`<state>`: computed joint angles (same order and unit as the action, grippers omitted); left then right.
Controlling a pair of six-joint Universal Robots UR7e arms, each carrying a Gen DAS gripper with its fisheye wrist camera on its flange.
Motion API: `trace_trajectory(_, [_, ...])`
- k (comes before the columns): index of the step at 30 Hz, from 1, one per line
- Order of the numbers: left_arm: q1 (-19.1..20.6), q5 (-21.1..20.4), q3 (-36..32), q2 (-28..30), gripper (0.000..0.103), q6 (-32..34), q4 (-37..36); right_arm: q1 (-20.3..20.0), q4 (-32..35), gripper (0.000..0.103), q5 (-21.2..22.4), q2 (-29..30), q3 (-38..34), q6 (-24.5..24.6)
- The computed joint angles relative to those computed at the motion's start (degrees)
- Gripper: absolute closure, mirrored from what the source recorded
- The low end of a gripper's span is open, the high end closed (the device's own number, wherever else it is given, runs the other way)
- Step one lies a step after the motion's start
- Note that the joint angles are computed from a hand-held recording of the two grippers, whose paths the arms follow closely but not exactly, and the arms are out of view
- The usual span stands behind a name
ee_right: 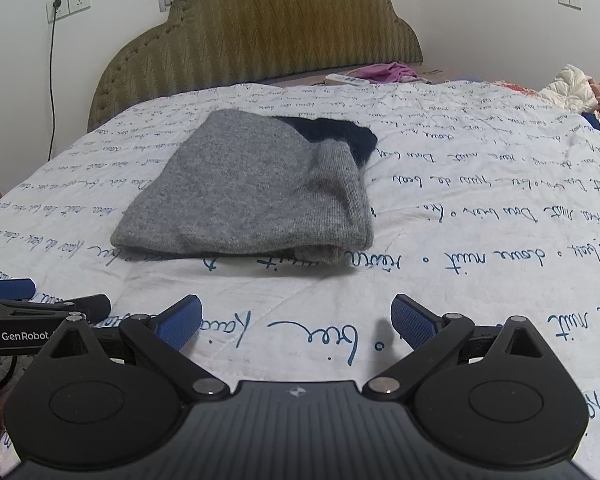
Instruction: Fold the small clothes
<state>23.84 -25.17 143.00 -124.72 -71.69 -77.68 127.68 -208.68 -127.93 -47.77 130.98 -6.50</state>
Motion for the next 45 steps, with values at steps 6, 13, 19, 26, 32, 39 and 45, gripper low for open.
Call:
trace_trajectory(6, [-1.6,-0.1,-0.7,-0.4,0.001,-3.4,3.9,0.4,0.3,0.001,0.0,-0.3,-0.1,-0.4])
trace_trajectory(13, [-1.4,-0.3,-1.1,-0.2,0.001,-3.9,4.5,0.3,0.5,0.001,0.1,-0.4,0.0,-0.2])
trace_trajectory(19, [-1.3,-0.3,-1.4,0.0,0.001,-4.6,5.3,0.2,0.6,0.001,0.3,-0.3,-0.1,-0.2])
trace_trajectory(26, [-1.2,-0.5,-1.6,-0.2,0.001,-5.2,6.1,0.2,0.5,0.001,0.4,-0.3,0.0,-0.2])
trace_trajectory(32, [-1.6,-0.5,-1.9,-0.1,0.001,-6.0,7.3,0.3,0.5,0.001,0.5,-0.4,0.1,-0.2])
trace_trajectory(39, [-1.0,-0.9,-2.2,0.5,0.001,-5.4,6.6,0.2,0.3,0.001,0.9,-0.6,0.2,0.0])
trace_trajectory(45, [-1.6,-0.7,-2.5,0.9,0.001,-6.6,8.0,0.0,0.6,0.001,1.5,-0.9,0.3,0.0])
